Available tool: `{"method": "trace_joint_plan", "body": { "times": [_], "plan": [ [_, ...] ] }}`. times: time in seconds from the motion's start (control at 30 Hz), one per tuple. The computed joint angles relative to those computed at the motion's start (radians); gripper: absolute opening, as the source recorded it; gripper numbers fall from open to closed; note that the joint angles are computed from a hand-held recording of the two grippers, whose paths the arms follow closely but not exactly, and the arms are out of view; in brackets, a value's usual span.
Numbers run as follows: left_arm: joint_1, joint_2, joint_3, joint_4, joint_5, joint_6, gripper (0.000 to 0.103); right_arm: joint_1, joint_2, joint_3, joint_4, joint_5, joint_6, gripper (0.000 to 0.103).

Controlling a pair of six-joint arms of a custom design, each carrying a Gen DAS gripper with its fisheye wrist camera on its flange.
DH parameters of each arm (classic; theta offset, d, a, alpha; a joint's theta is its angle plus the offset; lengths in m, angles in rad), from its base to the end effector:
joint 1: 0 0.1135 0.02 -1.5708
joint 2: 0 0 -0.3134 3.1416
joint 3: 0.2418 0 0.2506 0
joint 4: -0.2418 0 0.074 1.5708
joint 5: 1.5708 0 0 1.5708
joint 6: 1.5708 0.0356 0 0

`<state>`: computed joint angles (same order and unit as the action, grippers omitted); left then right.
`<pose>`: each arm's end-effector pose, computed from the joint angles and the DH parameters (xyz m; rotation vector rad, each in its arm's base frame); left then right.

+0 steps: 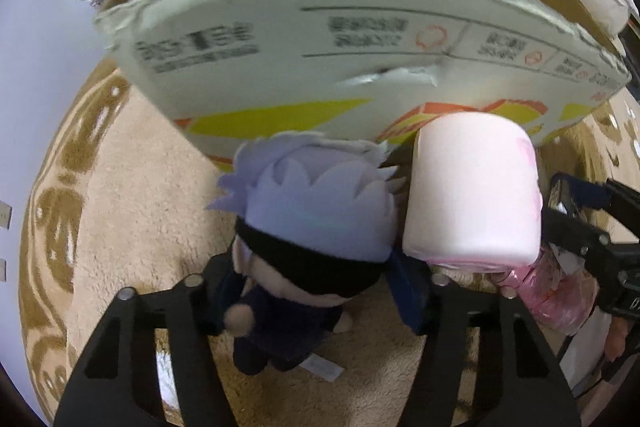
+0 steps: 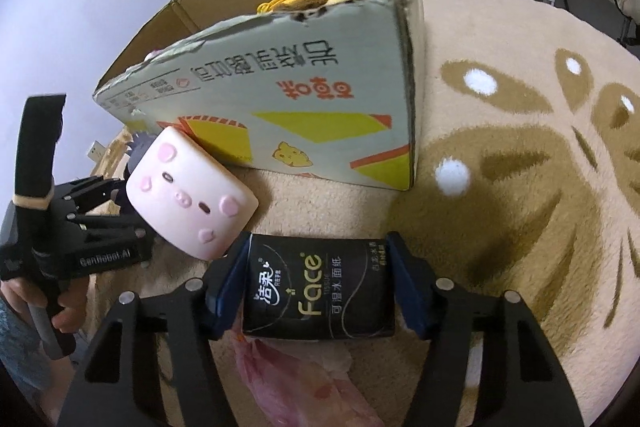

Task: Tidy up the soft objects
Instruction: 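Grasp the white-haired doll with the left gripper while the right gripper grasps the black Face tissue pack, then lift the doll with the left tool while the right tool carries the tissue pack over the box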

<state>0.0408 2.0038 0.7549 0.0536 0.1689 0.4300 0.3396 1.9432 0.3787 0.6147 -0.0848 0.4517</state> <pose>0.3254 0.0073 0.0847 0.5723 2.6760 -0.1040 0.2435 0.0892 0.0735 0.1090 2.5667 0.4182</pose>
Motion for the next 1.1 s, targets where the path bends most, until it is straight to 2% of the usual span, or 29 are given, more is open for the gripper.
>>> {"method": "trace_joint_plan", "body": {
  "times": [0.27,0.33,0.47,0.67,0.73,1.0,1.1],
  "plan": [
    [0.031,-0.066,-0.035,-0.030,-0.005,-0.042,0.055,0.042,-0.033,-0.010,-0.014,0.049,0.020,0.068],
    [0.064,-0.100,-0.052,-0.043,0.005,-0.034,0.055,0.055,-0.040,-0.018,-0.006,0.063,0.026,0.068],
    [0.078,-0.204,-0.124,-0.028,-0.014,-0.090,0.055,0.082,-0.066,-0.025,-0.008,0.092,0.034,0.068],
    [0.139,-0.363,-0.223,-0.004,-0.005,-0.124,0.055,0.136,-0.156,-0.047,-0.047,0.147,0.059,0.068],
    [0.177,-0.405,-0.231,-0.011,0.017,-0.109,0.055,0.154,-0.185,-0.061,-0.051,0.168,0.067,0.068],
    [0.188,-0.473,-0.237,0.030,0.035,-0.132,0.055,0.223,-0.345,-0.096,-0.124,0.257,0.107,0.068],
    [0.185,-0.532,-0.251,0.015,0.039,-0.137,0.055,0.224,-0.394,-0.104,-0.137,0.281,0.097,0.068]
  ]
}}
